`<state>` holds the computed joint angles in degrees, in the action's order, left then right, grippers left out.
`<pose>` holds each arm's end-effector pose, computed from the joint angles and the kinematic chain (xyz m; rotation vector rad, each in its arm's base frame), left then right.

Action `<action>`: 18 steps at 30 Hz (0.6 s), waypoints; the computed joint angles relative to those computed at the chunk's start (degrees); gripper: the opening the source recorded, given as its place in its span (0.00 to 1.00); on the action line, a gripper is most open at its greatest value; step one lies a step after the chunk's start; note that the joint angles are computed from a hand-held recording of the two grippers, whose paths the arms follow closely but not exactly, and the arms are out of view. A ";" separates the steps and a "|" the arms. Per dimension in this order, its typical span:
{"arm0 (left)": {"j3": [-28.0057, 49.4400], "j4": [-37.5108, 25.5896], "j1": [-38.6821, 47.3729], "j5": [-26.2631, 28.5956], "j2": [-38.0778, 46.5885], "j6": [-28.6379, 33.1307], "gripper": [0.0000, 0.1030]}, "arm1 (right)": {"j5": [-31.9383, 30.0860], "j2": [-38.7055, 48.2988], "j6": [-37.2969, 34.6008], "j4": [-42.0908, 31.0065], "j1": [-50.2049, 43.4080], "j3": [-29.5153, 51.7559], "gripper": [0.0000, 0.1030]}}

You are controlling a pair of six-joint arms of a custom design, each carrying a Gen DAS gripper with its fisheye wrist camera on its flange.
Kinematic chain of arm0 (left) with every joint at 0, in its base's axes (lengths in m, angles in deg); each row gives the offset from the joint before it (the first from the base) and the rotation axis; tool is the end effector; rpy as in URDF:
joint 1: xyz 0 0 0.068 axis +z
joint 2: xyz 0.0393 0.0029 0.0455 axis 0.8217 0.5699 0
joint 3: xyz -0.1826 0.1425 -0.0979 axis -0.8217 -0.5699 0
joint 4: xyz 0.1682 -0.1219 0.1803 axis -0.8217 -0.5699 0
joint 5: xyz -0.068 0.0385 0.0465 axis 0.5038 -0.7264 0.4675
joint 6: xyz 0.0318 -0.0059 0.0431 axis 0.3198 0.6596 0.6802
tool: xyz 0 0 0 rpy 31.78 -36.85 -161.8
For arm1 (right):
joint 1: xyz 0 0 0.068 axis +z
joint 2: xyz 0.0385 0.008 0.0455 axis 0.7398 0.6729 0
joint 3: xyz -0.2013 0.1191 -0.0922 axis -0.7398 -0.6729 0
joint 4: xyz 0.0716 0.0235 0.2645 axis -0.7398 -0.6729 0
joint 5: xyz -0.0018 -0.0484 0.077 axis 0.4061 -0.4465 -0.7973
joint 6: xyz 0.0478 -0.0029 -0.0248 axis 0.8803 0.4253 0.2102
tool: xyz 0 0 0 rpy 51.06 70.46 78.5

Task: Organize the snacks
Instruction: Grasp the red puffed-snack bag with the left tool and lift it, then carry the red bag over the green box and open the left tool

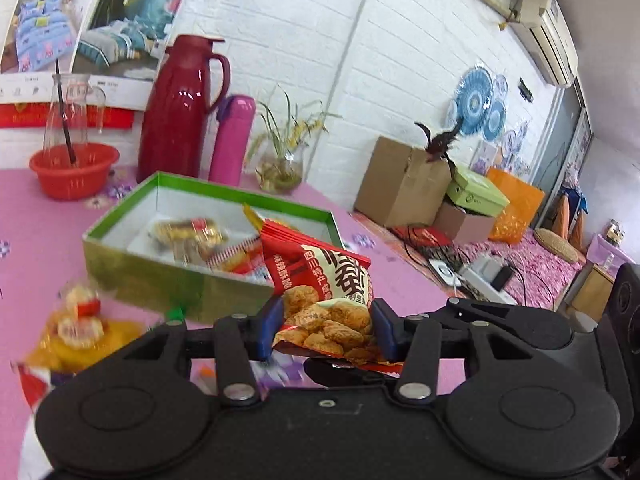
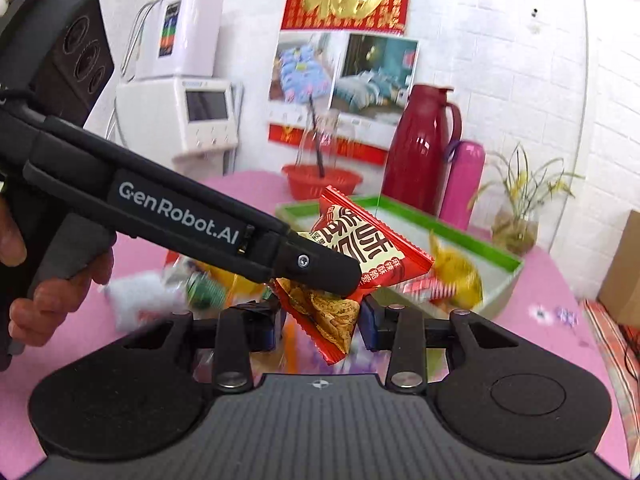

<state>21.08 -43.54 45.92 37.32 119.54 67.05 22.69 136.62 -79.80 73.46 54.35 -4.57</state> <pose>0.2897 -0.0462 0.0890 -0.1854 1.9931 -0.2707 0.3403 0.0658 0.0586 -1.0382 1.6791 0.6040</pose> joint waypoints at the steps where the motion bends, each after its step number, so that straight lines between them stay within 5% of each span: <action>1: 1.18 0.12 1.44 0.86 0.84 0.60 0.37 | 0.60 0.91 1.51 0.50 0.97 1.62 0.63; 9: 12.76 -1.99 13.11 9.41 9.21 3.17 0.37 | 7.49 8.31 8.82 -0.60 9.72 15.23 0.63; 17: 23.37 -5.12 19.93 11.89 18.36 4.47 0.38 | 10.94 17.54 13.44 -6.66 15.02 29.99 0.64; 18: 24.64 -5.67 20.28 11.19 19.67 4.15 0.50 | 11.05 19.02 13.92 -7.79 15.40 32.10 0.65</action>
<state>45.73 -49.21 66.20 48.51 139.21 71.20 33.74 155.64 -65.88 65.67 69.75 27.53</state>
